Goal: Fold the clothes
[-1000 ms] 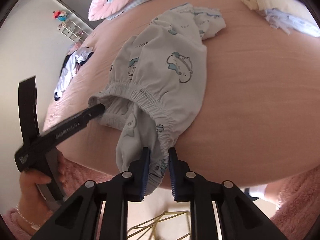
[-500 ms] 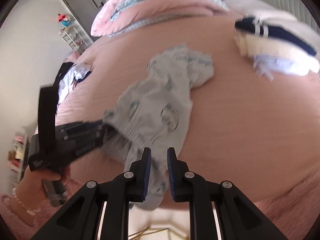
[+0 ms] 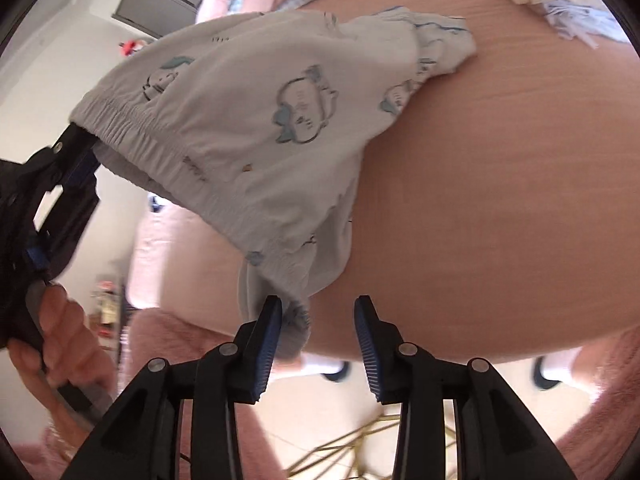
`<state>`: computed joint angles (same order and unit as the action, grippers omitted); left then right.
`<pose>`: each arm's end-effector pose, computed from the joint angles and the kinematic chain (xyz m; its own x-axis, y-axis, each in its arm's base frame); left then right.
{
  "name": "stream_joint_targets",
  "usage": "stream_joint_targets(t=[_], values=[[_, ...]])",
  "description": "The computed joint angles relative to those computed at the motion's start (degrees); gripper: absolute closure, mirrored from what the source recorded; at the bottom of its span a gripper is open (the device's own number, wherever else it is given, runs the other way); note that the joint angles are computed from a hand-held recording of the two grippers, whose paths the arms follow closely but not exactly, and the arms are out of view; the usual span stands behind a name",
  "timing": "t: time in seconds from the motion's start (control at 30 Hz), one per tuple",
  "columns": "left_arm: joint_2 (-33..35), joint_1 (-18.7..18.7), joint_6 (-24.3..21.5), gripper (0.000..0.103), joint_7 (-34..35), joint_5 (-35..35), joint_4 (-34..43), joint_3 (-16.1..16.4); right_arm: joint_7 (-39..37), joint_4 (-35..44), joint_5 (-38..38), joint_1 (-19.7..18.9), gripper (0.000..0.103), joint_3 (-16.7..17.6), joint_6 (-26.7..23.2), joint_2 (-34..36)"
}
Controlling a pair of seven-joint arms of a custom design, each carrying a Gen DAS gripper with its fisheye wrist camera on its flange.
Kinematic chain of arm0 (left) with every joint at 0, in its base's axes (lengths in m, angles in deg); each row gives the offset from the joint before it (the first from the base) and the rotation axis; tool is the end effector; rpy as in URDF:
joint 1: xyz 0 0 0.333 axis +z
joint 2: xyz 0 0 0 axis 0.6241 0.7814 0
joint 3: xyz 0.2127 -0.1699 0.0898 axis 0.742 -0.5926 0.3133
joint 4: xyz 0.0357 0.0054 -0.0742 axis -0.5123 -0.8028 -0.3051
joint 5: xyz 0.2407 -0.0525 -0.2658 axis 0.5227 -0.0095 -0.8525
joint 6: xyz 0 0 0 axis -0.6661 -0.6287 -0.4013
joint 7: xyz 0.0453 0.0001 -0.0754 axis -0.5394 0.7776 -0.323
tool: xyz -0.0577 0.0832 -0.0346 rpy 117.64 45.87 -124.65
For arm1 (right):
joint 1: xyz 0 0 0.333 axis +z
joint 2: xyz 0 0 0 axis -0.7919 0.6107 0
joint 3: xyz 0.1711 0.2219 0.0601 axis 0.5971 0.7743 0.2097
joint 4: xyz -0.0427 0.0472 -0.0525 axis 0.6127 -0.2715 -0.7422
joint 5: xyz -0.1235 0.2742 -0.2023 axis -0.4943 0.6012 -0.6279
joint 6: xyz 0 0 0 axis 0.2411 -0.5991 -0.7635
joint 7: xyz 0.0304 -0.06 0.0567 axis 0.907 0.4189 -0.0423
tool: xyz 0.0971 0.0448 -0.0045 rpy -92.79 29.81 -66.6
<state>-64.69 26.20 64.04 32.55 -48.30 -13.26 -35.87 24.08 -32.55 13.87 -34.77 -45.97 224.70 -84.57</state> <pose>0.5492 -0.2790 0.6047 -0.4008 -0.7806 0.4796 -0.7300 -0.0442 -0.6821 0.5009 0.1866 0.5121 -0.0538 -0.7700 -0.6358 -0.9163 0.2911 -0.2750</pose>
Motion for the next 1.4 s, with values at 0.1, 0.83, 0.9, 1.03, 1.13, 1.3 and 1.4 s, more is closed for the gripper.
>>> stream_joint_targets(t=[0.1, 0.83, 0.9, 1.03, 1.13, 1.3, 1.4], values=[[-1.87, -0.42, -0.85, 0.093, 0.54, -0.08, -1.3, -0.17, 2.05, 1.24, -3.82, 0.19, 0.066, 1.03, 1.43, 0.94], [-12.51, -5.5, 4.49, 0.093, 3.17, -14.71, -12.2, 6.21, -8.25, -0.16, -4.4, 5.22, 0.066, -0.54, -3.78, -5.42], [-12.83, -5.67, 4.79, 0.093, 2.02, -13.22, -12.78, 5.95, -10.11, 0.43, 0.88, 5.69, 0.066, -0.45, -4.66, -3.45], [-13.32, -6.36, 4.25, 0.093, 2.08, -13.94, -13.51, 6.43, -14.59, 0.24, 10.0, 5.45, 0.066, -0.3, -5.87, -1.99], [-13.52, -6.84, 4.11, 0.093, 2.87, -16.71, -14.29, 6.69, -12.29, -0.96, 9.85, 4.66, 0.066, 0.63, -3.9, -1.71], [-13.85, -7.2, 3.71, 0.093, 2.54, -17.55, -15.22, 6.52, 0.31, -4.92, -6.87, 2.43, 0.078, 4.49, 5.34, -4.44], [-13.84, -7.32, 2.64, 0.093, 2.31, -17.05, -15.36, 6.48, 15.94, -6.23, -28.07, -1.69, 0.079, 7.69, 6.16, -5.93]])
